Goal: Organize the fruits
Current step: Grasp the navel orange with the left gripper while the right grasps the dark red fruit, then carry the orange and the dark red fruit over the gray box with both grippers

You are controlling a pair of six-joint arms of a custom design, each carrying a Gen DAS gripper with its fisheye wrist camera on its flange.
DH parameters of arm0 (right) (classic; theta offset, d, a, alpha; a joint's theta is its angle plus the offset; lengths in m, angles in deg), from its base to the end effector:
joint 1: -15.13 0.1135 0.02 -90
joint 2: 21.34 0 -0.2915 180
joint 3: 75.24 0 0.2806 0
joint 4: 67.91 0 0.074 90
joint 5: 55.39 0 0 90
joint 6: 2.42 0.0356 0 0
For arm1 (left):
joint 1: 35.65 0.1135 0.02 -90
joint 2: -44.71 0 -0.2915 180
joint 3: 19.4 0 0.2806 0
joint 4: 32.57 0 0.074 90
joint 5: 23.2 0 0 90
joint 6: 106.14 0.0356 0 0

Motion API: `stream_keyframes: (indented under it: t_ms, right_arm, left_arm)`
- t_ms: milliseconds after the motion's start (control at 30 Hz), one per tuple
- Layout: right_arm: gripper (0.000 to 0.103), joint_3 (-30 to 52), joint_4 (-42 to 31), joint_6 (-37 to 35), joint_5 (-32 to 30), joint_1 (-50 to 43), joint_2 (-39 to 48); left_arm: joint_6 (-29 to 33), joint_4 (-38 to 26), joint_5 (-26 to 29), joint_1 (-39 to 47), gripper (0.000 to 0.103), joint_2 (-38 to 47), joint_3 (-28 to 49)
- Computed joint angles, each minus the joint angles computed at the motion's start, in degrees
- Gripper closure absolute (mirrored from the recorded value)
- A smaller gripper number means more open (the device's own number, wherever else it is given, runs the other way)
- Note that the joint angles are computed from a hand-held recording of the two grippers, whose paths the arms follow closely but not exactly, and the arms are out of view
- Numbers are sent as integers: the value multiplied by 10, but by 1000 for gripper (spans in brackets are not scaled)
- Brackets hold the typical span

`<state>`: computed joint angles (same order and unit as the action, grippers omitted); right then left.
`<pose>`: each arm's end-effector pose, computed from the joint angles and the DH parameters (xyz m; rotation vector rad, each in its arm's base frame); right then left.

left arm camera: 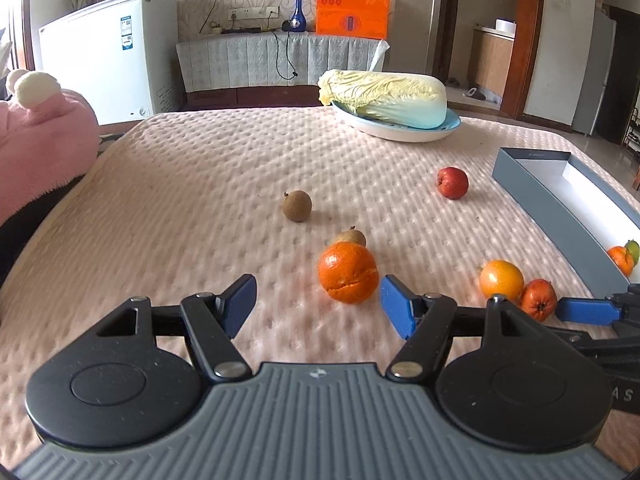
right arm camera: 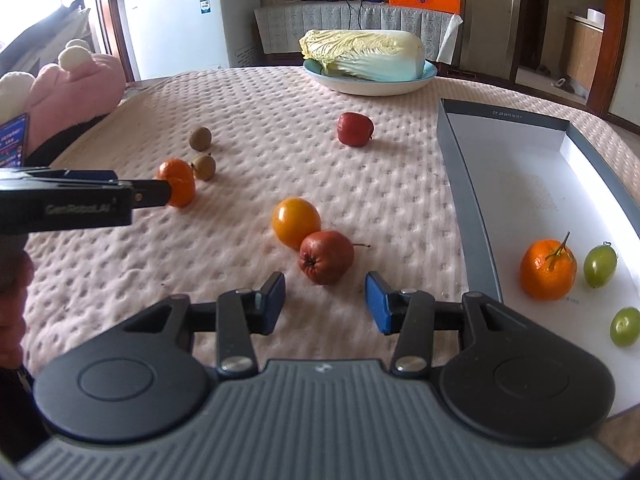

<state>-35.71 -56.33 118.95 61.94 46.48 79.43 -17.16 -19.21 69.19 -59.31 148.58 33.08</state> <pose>0.2458 0.1306 0.0734 0.2063 2.3057 -0.0379 0.3212 -0.1423 0.1097 0.4638 2.2003 -0.2800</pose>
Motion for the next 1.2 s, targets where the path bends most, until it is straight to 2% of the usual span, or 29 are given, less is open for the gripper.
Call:
stream_keyframes:
  t_ms: [600, 733, 867, 933, 1000, 1200]
  right_arm:
    - [58, 24, 28, -33, 10, -20, 32]
    - [58, 35, 21, -38, 10, -22, 42]
    - [67, 37, 24, -46, 8, -20, 44]
    - [69, 36, 26, -49, 7, -19, 42]
    - [69, 36, 23, -47, 6, -20, 40]
    - [69, 24, 19, -42, -2, -19, 18]
  left_arm:
    - [-22, -11, 32, -19, 32, 81, 83]
    - [-22, -14, 36, -18, 40, 88, 89]
    - [-25, -13, 37, -16, 48, 91, 92]
    - [-27, -11, 33, -15, 58, 92, 92]
    - [-30, -11, 31, -13, 62, 94, 94]
    - [-33, -6, 29, -14, 64, 92, 90]
